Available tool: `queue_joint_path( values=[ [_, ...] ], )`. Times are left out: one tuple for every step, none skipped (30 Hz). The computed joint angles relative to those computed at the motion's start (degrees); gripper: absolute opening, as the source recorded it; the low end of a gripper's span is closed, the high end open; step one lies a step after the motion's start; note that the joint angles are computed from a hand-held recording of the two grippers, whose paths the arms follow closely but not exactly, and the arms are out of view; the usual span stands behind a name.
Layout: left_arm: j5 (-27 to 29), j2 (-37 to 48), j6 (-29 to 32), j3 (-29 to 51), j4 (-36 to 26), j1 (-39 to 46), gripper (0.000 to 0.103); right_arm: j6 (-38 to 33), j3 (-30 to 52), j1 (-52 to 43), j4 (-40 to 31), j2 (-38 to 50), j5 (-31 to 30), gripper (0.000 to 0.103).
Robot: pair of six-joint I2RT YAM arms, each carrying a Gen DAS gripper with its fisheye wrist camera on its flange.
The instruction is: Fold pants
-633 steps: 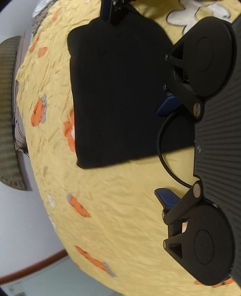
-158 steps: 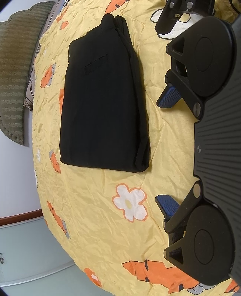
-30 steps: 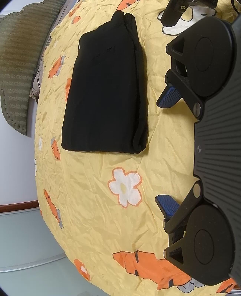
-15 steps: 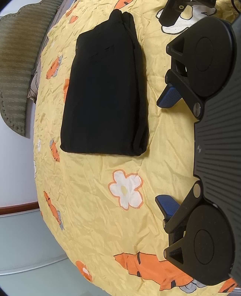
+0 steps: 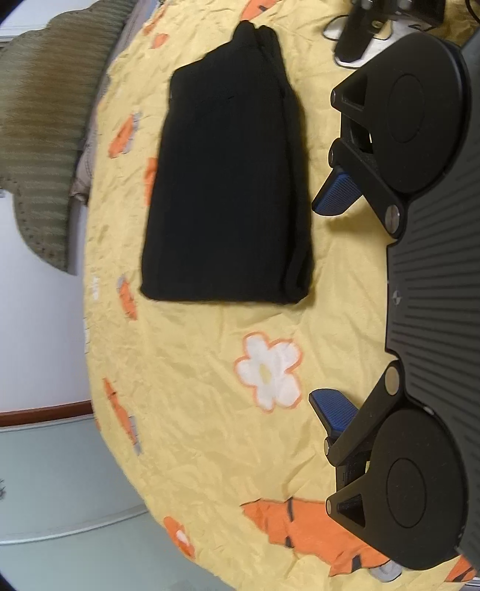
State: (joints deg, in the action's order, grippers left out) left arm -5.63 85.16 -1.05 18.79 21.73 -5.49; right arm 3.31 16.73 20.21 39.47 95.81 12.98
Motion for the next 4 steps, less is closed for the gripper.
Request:
queue_joint_path(
  values=[
    [-0.07,-0.24,0.21,0.19,-0.11,0.37,0.101,-1.0,0.12,-0.12,0.03,0.14,-0.92,0.101],
    [0.37,-0.34,0.5,0.6,-0.61,1.23,0.101,-2.57,0.24,-0.29,0.07,0.27,-2.53,0.101],
    [1.22,-0.33,0.54,1.34,-1.62,2.53,0.102,-4.63,0.44,-0.54,-0.35,0.2,-4.75,0.101],
    [2.11,-0.27,0.26,2.24,-2.94,3.97,0.102,-7.15,0.69,-0.81,-0.73,0.23,-7.28,0.101]
  ],
)
